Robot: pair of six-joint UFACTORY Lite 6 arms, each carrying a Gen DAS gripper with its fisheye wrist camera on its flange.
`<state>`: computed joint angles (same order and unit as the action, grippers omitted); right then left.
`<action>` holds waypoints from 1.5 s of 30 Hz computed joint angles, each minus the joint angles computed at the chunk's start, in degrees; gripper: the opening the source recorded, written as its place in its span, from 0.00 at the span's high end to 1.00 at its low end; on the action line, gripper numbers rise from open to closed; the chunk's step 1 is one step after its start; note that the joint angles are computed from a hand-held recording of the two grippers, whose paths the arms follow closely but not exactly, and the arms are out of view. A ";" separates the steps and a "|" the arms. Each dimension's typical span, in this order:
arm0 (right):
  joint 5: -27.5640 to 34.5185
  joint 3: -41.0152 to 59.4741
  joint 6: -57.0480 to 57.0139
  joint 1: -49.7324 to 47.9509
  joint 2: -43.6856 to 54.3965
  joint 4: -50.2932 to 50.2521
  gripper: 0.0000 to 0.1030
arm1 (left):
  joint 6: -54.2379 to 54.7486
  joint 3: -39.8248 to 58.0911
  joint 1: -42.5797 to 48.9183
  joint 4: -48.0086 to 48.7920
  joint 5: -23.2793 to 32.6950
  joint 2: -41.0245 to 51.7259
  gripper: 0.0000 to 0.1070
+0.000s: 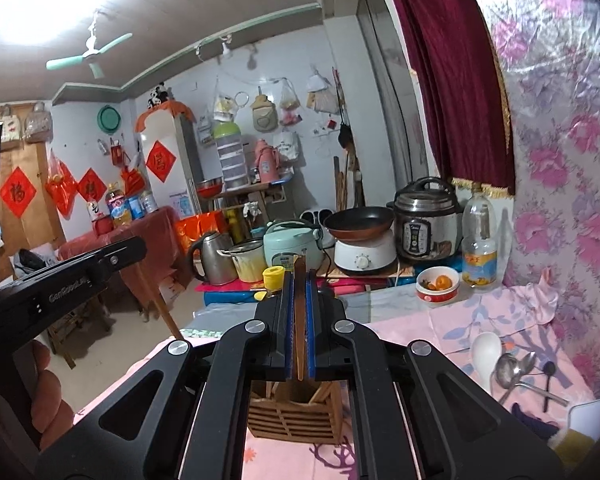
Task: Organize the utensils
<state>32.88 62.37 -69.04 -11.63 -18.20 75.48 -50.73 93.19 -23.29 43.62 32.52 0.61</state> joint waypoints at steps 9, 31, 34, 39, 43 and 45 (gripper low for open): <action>-2.87 2.03 -6.38 4.50 9.44 4.50 0.94 | 3.10 9.42 3.57 -3.63 -3.76 12.21 0.95; -7.14 6.49 1.43 8.37 17.76 -4.75 0.84 | -2.47 -12.65 12.19 -4.43 -13.76 6.09 0.12; -7.18 6.44 1.83 8.21 17.50 -4.81 0.74 | -5.72 -12.41 11.06 -0.54 -12.03 5.78 0.10; -12.65 4.66 3.07 10.80 16.26 -6.82 0.45 | -8.75 -10.12 9.07 3.66 -7.14 7.82 0.09; -18.20 2.27 1.56 13.03 13.98 -6.27 0.27 | -8.88 -10.10 9.00 3.99 -5.72 7.72 0.09; -21.05 0.93 0.38 14.42 12.42 -6.22 0.19 | -11.39 -10.55 8.50 6.27 -4.35 7.25 0.09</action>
<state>11.83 63.30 -68.66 2.79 -5.78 69.26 -62.12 82.64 -14.79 49.89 28.17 7.86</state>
